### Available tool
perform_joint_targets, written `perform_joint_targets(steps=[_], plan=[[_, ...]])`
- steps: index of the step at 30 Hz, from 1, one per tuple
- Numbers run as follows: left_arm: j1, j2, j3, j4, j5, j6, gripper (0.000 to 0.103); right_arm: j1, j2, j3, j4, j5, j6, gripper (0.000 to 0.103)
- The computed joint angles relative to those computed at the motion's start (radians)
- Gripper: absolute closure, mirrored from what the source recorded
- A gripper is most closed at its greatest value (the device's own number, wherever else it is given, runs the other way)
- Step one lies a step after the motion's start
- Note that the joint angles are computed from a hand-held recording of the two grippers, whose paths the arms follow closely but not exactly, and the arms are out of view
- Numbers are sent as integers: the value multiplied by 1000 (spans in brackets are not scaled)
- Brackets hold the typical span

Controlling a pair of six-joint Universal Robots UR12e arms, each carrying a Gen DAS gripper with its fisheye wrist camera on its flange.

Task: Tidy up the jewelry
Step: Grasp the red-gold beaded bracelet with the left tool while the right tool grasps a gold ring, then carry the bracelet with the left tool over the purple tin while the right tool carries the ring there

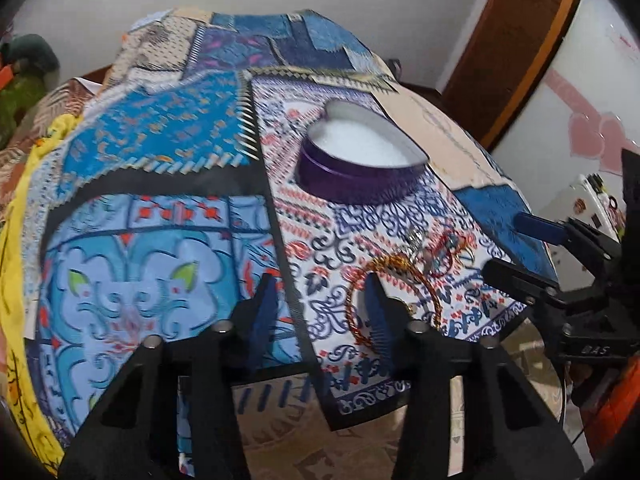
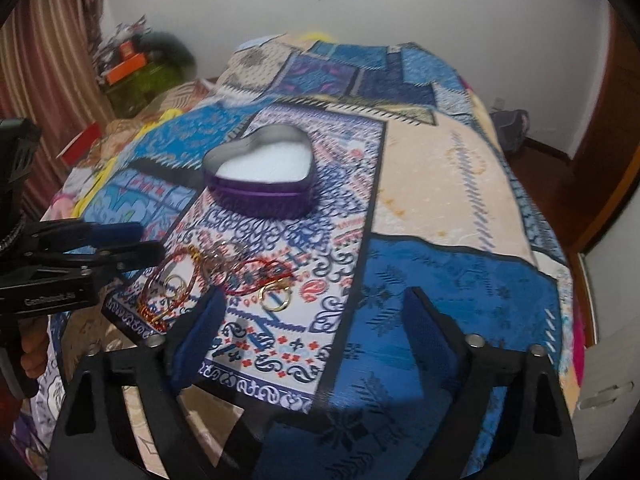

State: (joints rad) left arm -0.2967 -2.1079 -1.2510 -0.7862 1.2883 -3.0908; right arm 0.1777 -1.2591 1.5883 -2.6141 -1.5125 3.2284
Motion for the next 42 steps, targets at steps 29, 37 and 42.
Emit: perform_joint_targets(steps=[29,37,42], plan=[[-2,-1,-5,31,-72,20,101,6,37,-34,30,69,-115,86],[-2,23,-25,86,-63,8,101,5,16,-15,17,61,-95,86],[-4,30,-28,118,-49,0,101,5,3,-7,-13,47,-83,86]])
